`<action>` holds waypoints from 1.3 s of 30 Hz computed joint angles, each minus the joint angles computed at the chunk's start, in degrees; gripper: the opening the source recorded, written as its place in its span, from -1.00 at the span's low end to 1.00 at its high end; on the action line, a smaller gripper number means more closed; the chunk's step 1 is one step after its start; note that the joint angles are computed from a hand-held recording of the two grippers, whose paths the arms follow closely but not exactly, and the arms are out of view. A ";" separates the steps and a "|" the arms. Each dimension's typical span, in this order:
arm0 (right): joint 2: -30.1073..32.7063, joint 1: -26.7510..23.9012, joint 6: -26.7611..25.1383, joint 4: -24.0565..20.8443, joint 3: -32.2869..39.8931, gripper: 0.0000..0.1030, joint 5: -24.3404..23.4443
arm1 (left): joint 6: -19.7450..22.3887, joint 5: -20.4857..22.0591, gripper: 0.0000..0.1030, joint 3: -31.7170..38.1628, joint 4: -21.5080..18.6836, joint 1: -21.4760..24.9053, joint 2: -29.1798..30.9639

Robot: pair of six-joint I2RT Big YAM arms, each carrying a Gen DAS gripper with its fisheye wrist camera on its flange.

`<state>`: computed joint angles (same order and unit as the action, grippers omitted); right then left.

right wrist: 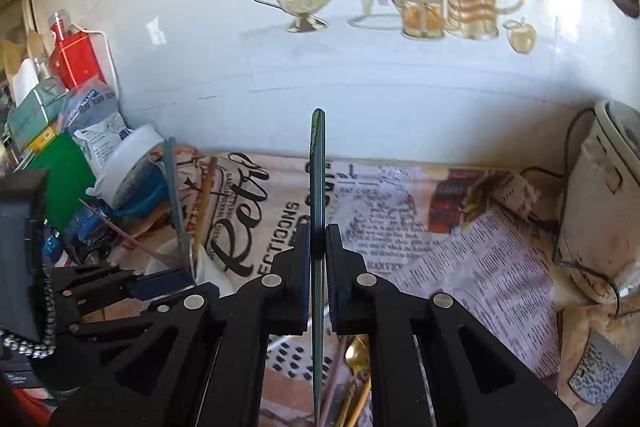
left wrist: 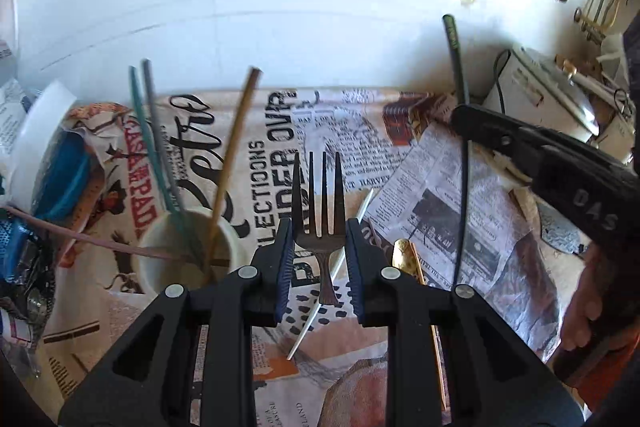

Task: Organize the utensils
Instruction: 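Lift the fork and green chopstick upright and carry both over the white cup, then lower the fork and green chopstick into the white cup and open both tools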

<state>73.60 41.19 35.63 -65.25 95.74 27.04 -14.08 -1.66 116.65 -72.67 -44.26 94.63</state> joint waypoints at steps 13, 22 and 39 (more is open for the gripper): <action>9.71 1.56 -6.68 4.14 12.92 -0.87 -0.70 | 1.31 -0.71 -0.54 2.67 0.54 5.87 -4.49; 15.68 1.63 -8.22 6.30 19.39 -0.87 -2.46 | 2.18 0.89 -0.54 2.67 0.48 10.03 -4.48; 22.09 1.16 -6.00 8.94 23.30 -0.87 -4.39 | 3.92 7.47 -0.54 -2.24 -0.10 14.21 -3.46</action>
<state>95.69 42.35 29.63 -56.32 119.05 22.65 -10.16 5.81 114.41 -72.77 -30.05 91.17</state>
